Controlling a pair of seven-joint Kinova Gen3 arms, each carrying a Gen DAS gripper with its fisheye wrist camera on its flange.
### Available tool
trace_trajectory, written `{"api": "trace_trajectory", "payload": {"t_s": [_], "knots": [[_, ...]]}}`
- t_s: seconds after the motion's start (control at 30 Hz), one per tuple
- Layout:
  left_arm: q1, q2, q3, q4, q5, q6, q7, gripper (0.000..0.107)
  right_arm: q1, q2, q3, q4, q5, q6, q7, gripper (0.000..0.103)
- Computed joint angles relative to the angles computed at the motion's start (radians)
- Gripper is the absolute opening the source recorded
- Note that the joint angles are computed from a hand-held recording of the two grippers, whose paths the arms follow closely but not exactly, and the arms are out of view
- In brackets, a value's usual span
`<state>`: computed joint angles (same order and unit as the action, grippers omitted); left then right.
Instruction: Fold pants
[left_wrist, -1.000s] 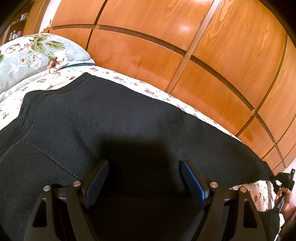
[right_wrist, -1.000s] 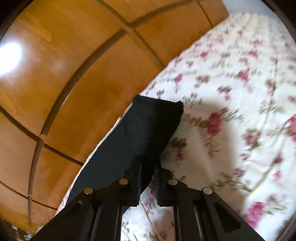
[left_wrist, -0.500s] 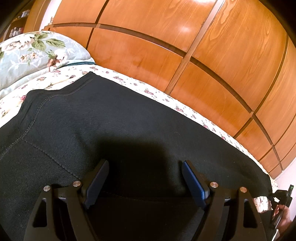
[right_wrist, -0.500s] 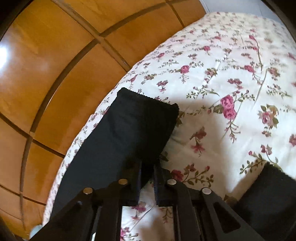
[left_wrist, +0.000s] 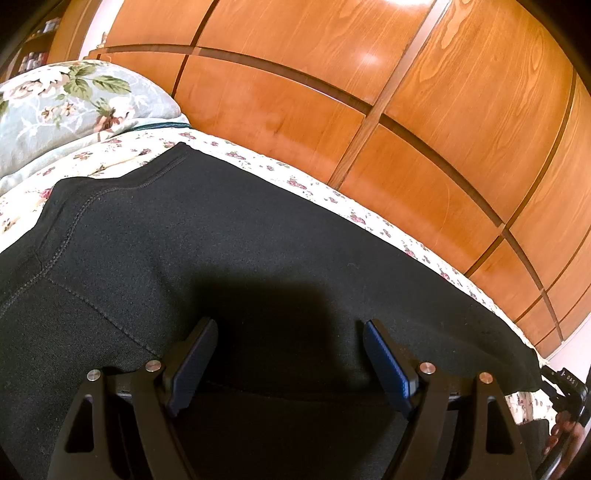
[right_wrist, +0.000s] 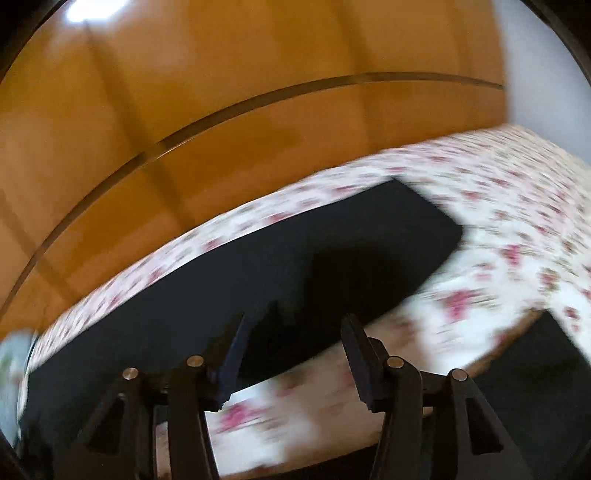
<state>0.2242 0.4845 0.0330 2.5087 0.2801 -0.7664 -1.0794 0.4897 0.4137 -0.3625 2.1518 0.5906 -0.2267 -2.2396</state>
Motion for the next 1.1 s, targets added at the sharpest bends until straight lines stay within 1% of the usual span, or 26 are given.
{"api": "trace_trajectory", "payload": {"t_s": [0.03,0.07,0.13,0.27,0.33,0.4,0.43,0.5,0.53,0.57,0.6,0.63,0.7,0.73,0.77,0.87,0.93,0.97,1.0,1.03,1.1], "knots": [[-0.001,0.000,0.000,0.002,-0.003,-0.002,0.003,0.082,-0.007,0.003,-0.024,0.012,0.013,-0.019,0.003,0.053],[-0.002,0.000,0.001,0.002,-0.005,-0.004,0.005,0.082,-0.032,0.007,-0.030,0.011,0.010,-0.022,0.021,0.053],[-0.005,0.002,0.004,0.006,-0.009,-0.012,0.011,0.082,-0.121,0.007,0.001,0.017,-0.045,-0.039,0.097,0.053],[-0.007,0.004,0.003,0.010,-0.017,-0.020,0.021,0.082,-0.307,-0.001,0.097,0.017,-0.195,-0.032,0.260,0.053],[-0.004,0.002,0.003,0.007,-0.011,-0.013,0.017,0.082,-0.399,0.021,0.156,0.010,-0.276,-0.038,0.341,0.053],[0.001,0.000,0.001,0.005,-0.007,-0.005,0.014,0.082,-0.492,0.023,0.231,0.035,-0.357,-0.063,0.416,0.053],[0.013,-0.003,-0.018,0.002,-0.019,0.003,0.027,0.082,-0.538,0.024,0.264,0.042,-0.396,-0.066,0.457,0.053],[0.018,-0.023,-0.027,-0.020,-0.009,0.069,0.012,0.082,-0.631,0.011,0.335,0.059,-0.477,-0.068,0.537,0.053],[0.013,-0.034,-0.018,-0.037,0.017,0.109,-0.020,0.082,-0.677,0.007,0.375,0.064,-0.518,-0.069,0.573,0.054],[0.024,-0.044,-0.025,-0.054,0.038,0.150,-0.049,0.082,-0.724,0.009,0.413,0.071,-0.559,-0.079,0.608,0.054],[0.019,-0.055,-0.024,-0.070,0.043,0.191,-0.082,0.082,-0.770,0.010,0.450,0.074,-0.599,-0.081,0.635,0.055],[-0.004,-0.071,-0.012,-0.081,0.031,0.231,-0.098,0.081,-0.804,0.011,0.480,0.077,-0.623,-0.081,0.650,0.055],[-0.087,-0.116,0.034,-0.098,-0.037,0.298,-0.083,0.081,-0.835,0.015,0.507,0.076,-0.654,-0.078,0.679,0.055],[-0.109,-0.129,0.041,-0.101,-0.063,0.308,-0.075,0.081,-0.850,0.014,0.517,0.080,-0.679,-0.084,0.701,0.055],[-0.116,-0.145,0.030,-0.109,-0.074,0.322,-0.084,0.081,-0.858,0.014,0.519,0.088,-0.698,-0.096,0.721,0.055],[-0.075,-0.180,-0.070,-0.159,-0.027,0.396,-0.168,0.081,-0.836,0.008,0.485,0.108,-0.720,-0.138,0.761,0.055],[-0.038,-0.181,-0.157,-0.213,0.021,0.469,-0.250,0.081,-0.821,0.007,0.458,0.123,-0.732,-0.176,0.782,0.055],[-0.030,-0.175,-0.194,-0.243,0.047,0.507,-0.290,0.081,-0.799,0.004,0.433,0.133,-0.722,-0.196,0.784,0.056],[-0.031,-0.169,-0.212,-0.261,0.066,0.529,-0.315,0.081,-0.766,0.001,0.400,0.145,-0.696,-0.219,0.776,0.060],[-0.036,-0.159,-0.236,-0.286,0.094,0.555,-0.342,0.081,-0.747,0.002,0.379,0.152,-0.679,-0.236,0.772,0.060],[-0.038,-0.136,-0.276,-0.321,0.113,0.584,-0.366,0.081,-0.710,-0.001,0.343,0.168,-0.638,-0.270,0.766,0.061]]}}
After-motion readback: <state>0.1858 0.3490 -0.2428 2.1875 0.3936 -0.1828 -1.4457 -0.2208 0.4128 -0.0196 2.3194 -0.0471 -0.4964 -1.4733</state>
